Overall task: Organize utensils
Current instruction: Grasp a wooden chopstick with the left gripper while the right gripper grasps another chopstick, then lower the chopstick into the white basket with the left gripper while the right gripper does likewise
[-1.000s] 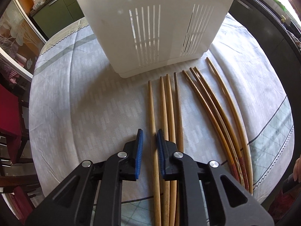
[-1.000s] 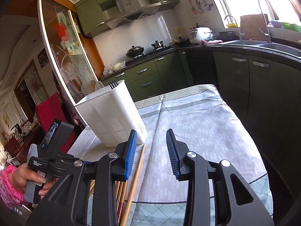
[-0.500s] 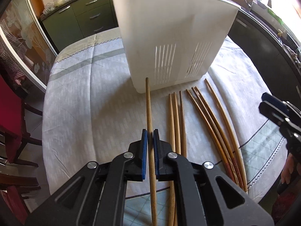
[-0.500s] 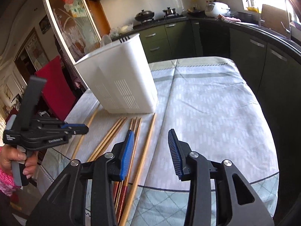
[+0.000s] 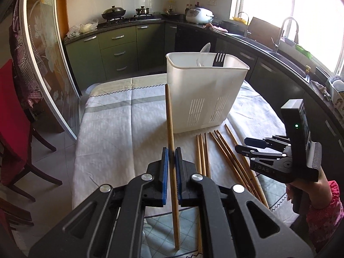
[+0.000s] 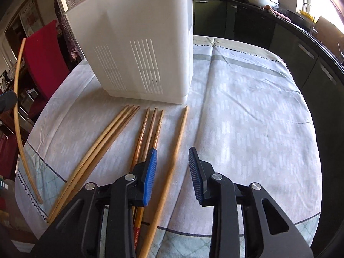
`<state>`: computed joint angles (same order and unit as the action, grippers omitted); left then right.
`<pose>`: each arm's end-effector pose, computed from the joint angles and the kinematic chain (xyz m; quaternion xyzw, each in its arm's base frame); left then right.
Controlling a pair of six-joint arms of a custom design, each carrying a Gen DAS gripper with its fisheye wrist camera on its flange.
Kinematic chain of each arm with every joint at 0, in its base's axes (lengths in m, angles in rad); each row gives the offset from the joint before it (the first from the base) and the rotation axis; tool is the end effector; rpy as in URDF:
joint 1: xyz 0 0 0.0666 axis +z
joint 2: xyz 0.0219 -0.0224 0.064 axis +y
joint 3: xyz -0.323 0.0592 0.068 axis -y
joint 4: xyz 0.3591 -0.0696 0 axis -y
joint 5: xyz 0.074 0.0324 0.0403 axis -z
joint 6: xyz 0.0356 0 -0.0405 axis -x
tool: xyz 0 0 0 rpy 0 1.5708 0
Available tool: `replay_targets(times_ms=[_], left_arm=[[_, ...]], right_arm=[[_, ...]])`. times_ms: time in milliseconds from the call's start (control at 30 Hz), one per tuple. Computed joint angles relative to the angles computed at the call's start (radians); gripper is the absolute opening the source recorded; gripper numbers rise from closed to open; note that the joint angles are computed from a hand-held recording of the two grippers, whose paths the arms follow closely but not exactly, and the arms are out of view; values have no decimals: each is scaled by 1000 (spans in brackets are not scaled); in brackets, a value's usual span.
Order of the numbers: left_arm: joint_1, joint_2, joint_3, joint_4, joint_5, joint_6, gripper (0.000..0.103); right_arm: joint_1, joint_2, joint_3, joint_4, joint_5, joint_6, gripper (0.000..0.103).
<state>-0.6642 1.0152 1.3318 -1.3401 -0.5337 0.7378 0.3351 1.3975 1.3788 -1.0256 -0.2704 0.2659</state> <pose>0.2510 -0.1740 0.4632 -0.1054 0.9255 0.0259 0.3630 0.4186 0.1554 0.3600 -0.3167 0.9035 0.1390 0.2532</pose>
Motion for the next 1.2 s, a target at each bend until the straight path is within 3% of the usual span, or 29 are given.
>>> replay_targets(times_ms=[200, 267, 433, 633, 933, 1200], left_arm=[[-38, -40, -15, -1, -29, 11, 6], [-51, -50, -18, -4, -37, 18, 6], [-72, -59, -16, -17, -60, 27, 6], [-81, -71, -14, -27, -68, 34, 6], [-117, -76, 15, -58, -119, 43, 6], [-137, -64, 47, -75, -138, 46, 6]], right_arm=[[27, 65, 53, -6, 49, -13, 19], [32, 72, 59, -2, 61, -15, 9], [37, 79, 63, 8, 67, -13, 7], [8, 27, 46, 16, -13, -27, 7], [-76, -137, 5, 43, -177, -16, 7], [-135, -236, -23, 19, -269, 1, 7]])
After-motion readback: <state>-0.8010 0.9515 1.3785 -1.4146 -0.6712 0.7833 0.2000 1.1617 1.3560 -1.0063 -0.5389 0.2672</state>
